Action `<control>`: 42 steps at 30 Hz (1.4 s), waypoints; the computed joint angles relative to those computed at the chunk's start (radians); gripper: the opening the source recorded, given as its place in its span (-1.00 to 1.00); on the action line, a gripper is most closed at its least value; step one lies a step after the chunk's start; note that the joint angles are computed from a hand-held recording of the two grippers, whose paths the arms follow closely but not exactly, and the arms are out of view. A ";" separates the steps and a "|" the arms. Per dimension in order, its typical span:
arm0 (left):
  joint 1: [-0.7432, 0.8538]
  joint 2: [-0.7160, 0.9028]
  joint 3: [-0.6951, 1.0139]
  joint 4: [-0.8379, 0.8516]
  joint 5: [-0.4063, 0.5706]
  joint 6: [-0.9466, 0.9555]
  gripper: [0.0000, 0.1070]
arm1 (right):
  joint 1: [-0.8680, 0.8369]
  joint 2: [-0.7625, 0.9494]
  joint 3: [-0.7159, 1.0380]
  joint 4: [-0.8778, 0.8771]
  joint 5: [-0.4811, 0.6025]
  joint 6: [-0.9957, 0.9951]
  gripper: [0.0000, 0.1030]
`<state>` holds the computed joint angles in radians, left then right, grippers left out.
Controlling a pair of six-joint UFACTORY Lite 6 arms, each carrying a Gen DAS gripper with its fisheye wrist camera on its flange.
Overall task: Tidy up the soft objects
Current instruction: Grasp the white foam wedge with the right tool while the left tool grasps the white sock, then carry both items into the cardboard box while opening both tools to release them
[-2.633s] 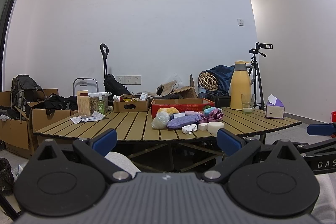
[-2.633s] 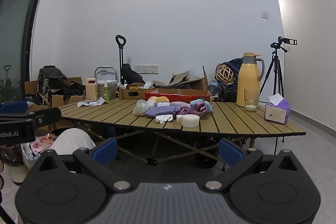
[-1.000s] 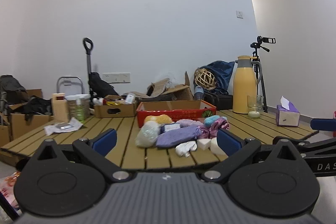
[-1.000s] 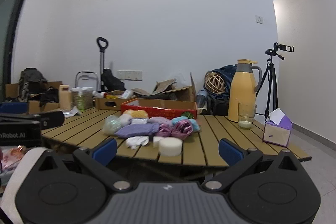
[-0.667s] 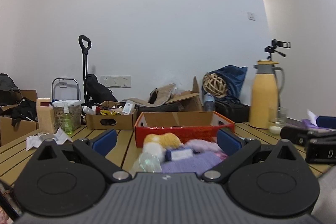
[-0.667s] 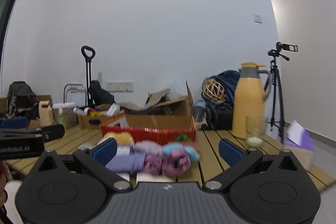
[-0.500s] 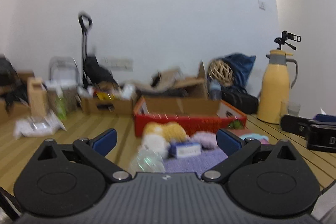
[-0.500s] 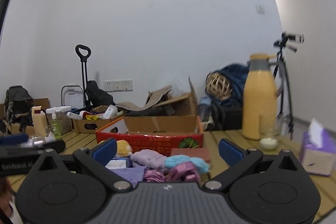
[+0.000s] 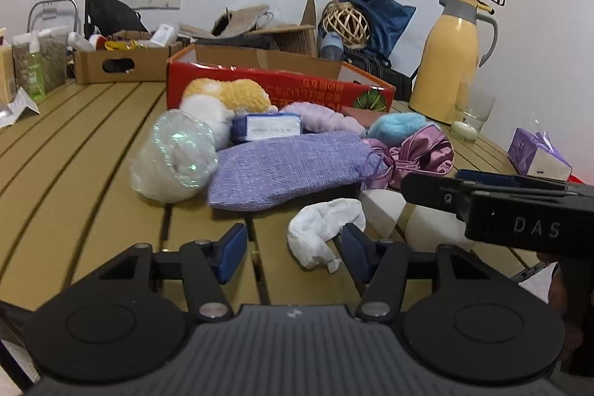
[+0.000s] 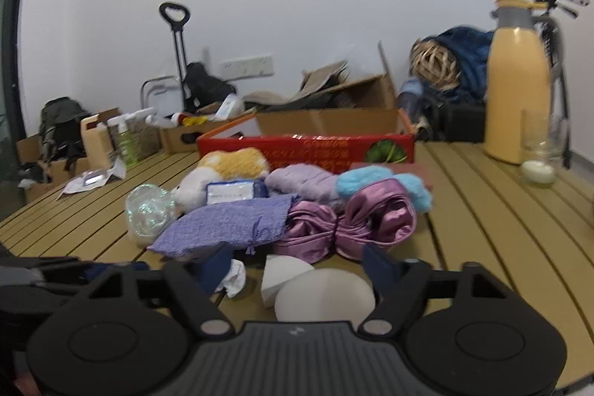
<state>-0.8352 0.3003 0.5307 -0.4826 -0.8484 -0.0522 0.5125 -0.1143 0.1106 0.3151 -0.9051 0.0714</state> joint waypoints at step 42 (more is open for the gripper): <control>0.270 -0.332 0.219 0.058 0.336 0.250 -0.74 | -0.231 -0.155 0.511 -0.115 0.641 -0.251 -0.48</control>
<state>-0.5653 -0.0312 0.7493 -0.4242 -0.5123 0.1975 0.2814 -0.2692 0.6218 0.1996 -0.2638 -0.1797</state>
